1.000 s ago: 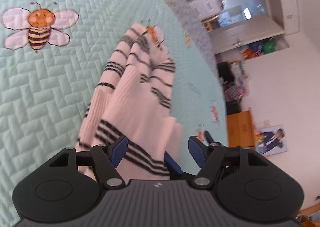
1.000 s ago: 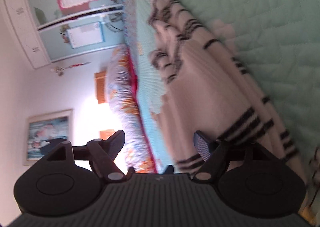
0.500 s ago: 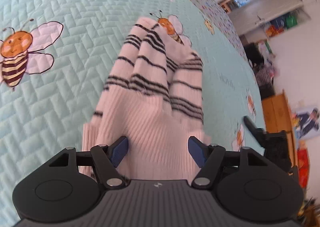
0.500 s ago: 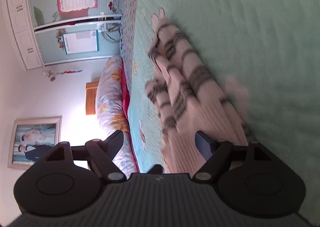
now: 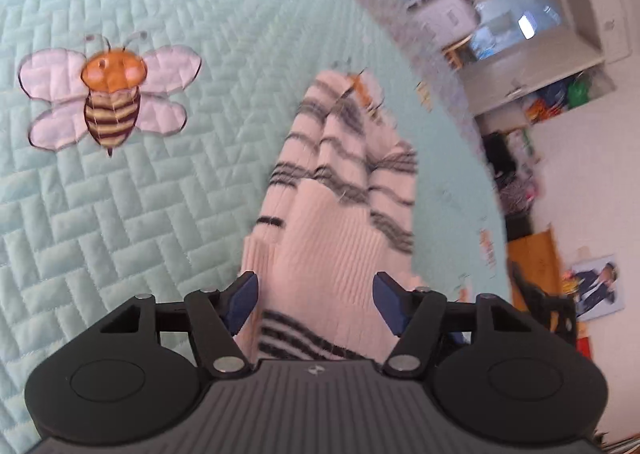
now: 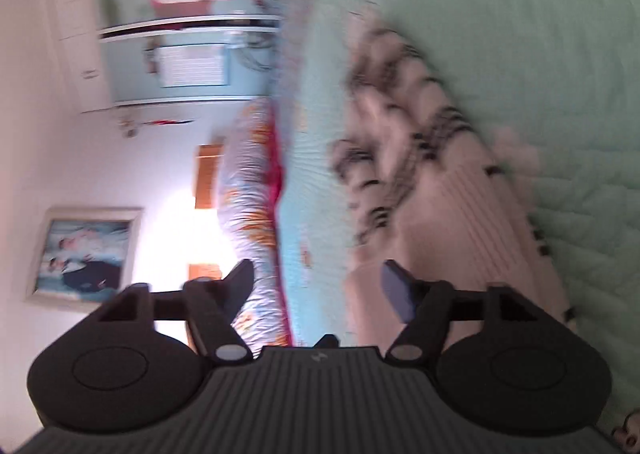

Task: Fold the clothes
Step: 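Lay the rolled hem onto the strip and release both tools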

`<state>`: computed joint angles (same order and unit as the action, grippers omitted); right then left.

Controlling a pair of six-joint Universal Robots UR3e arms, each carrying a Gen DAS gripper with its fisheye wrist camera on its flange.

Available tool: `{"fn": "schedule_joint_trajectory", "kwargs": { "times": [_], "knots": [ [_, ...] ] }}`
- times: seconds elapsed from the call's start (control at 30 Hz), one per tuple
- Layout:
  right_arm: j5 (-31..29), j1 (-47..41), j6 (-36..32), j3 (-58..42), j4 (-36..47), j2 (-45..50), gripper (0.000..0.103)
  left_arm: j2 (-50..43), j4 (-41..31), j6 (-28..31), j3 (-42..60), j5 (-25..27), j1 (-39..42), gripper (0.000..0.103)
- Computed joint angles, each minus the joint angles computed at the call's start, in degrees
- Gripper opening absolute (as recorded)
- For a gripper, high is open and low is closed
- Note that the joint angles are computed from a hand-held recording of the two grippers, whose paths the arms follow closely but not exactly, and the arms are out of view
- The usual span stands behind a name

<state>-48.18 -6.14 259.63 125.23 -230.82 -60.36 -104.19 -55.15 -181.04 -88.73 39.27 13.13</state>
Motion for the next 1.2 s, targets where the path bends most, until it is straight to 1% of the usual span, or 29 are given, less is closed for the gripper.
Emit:
{"fn": "schedule_joint_trajectory", "kwargs": {
  "times": [0.03,0.1,0.13,0.17,0.2,0.23,0.27,0.3,0.37,0.4,0.43,0.5,0.53,0.57,0.6,0.63,0.73,0.77,0.8,0.87,0.9,0.93,0.97,1.0,1.03,1.07,1.1,1.17,1.2],
  "knots": [
    [0.00,0.43,-2.55,1.06,2.34,-2.50,0.081,-0.22,2.26,-0.22,-0.10,-1.12,-0.60,0.072],
    [0.33,0.42,-7.82,1.73,8.91,-4.44,0.081,-1.70,5.49,-0.46,1.28,-1.58,-2.85,0.072],
    [0.38,0.28,-10.50,1.60,12.74,-4.65,0.081,-3.58,4.86,0.24,3.50,0.42,-4.50,0.072],
    [-0.25,-0.11,-13.09,1.72,15.36,-4.62,0.077,-5.72,3.71,1.06,6.03,2.99,-6.13,0.072],
    [-1.62,-1.17,-13.75,2.87,14.35,-4.25,0.073,-7.92,2.46,1.82,8.74,5.55,-7.74,0.071],
    [-2.45,-2.54,-11.25,4.90,11.12,-4.10,0.072,-8.87,1.97,1.80,9.53,6.84,-8.05,0.065],
    [-2.47,-3.79,-8.06,6.80,6.27,-3.51,0.073,-9.32,1.82,1.43,9.55,7.59,-7.84,0.063],
    [-0.92,-4.47,-4.76,8.10,0.06,-2.88,0.074,-8.93,2.16,1.46,8.61,6.40,-6.97,0.064],
    [2.53,-4.29,-4.06,8.89,-3.58,-4.95,0.081,-6.63,3.63,1.16,5.63,3.07,-5.08,0.066],
    [2.92,-2.84,-5.71,7.88,-0.30,-6.04,0.081,-5.52,5.50,1.11,3.82,1.71,-4.62,0.071],
    [2.91,-1.09,-7.49,5.24,4.57,-5.51,0.081,-5.43,7.24,1.03,3.34,1.53,-4.91,0.072],
    [2.27,1.65,-10.77,-0.14,13.39,-3.83,0.081,-7.34,5.88,1.44,6.65,6.51,-7.46,0.072],
    [0.14,1.96,-11.74,-2.57,15.25,-1.91,0.079,-8.89,4.18,1.96,8.83,8.26,-8.27,0.071],
    [-2.08,1.80,-12.06,-3.97,16.51,-0.60,0.072,-9.10,3.22,2.24,9.11,9.20,-8.10,0.070],
    [-3.30,1.07,-11.30,-3.06,15.80,-0.92,0.068,-8.69,2.25,1.75,8.95,9.56,-7.46,0.065],
    [-2.43,0.85,-10.45,-1.58,13.49,-2.17,0.069,-7.27,2.00,2.18,7.62,8.36,-6.38,0.064],
    [0.04,0.16,-7.56,2.38,6.77,-5.92,0.076,-2.03,1.85,5.63,2.32,3.01,-3.04,0.071],
    [1.10,0.54,-7.24,3.13,6.06,-7.04,0.080,-0.58,2.16,7.22,0.52,1.34,-2.47,0.072],
    [2.64,2.09,-8.35,3.00,8.18,-7.87,0.080,0.15,1.90,8.33,-0.48,0.85,-2.59,0.072],
    [3.32,4.66,-13.05,2.09,15.18,-8.61,0.080,0.42,1.70,9.55,-1.48,2.29,-3.78,0.072],
    [1.69,4.81,-16.27,2.37,18.22,-8.90,0.079,-0.05,2.28,9.59,-1.62,4.35,-4.71,0.072],
    [-0.73,4.20,-18.36,3.47,19.68,-9.34,0.074,-0.10,2.37,8.84,-1.93,5.95,-4.83,0.070],
    [-2.46,3.29,-18.26,5.02,18.88,-9.59,0.064,0.01,2.23,7.75,-2.29,7.34,-4.62,0.068],
    [-2.80,1.69,-14.54,7.68,14.41,-9.80,0.064,1.20,1.64,7.78,-3.21,6.93,-3.62,0.067],
    [-2.77,0.49,-12.69,9.87,11.74,-11.12,0.070,3.47,0.57,9.68,-4.81,4.96,-2.05,0.068],
    [-1.95,0.11,-14.14,11.21,12.29,-14.58,0.076,6.08,-1.11,12.58,-6.27,3.26,-0.71,0.069],
    [-0.74,0.07,-15.69,12.41,13.89,-18.12,0.076,9.38,-3.15,15.78,-8.11,2.21,0.57,0.071],
    [2.57,1.67,-19.27,14.18,21.02,-25.31,0.076,15.56,-8.31,22.13,-12.50,-0.42,3.04,0.073],
    [4.24,2.55,-20.51,15.21,23.29,-27.79,0.076,17.47,-10.53,24.66,-14.20,-0.50,3.57,0.073]
  ]
}}
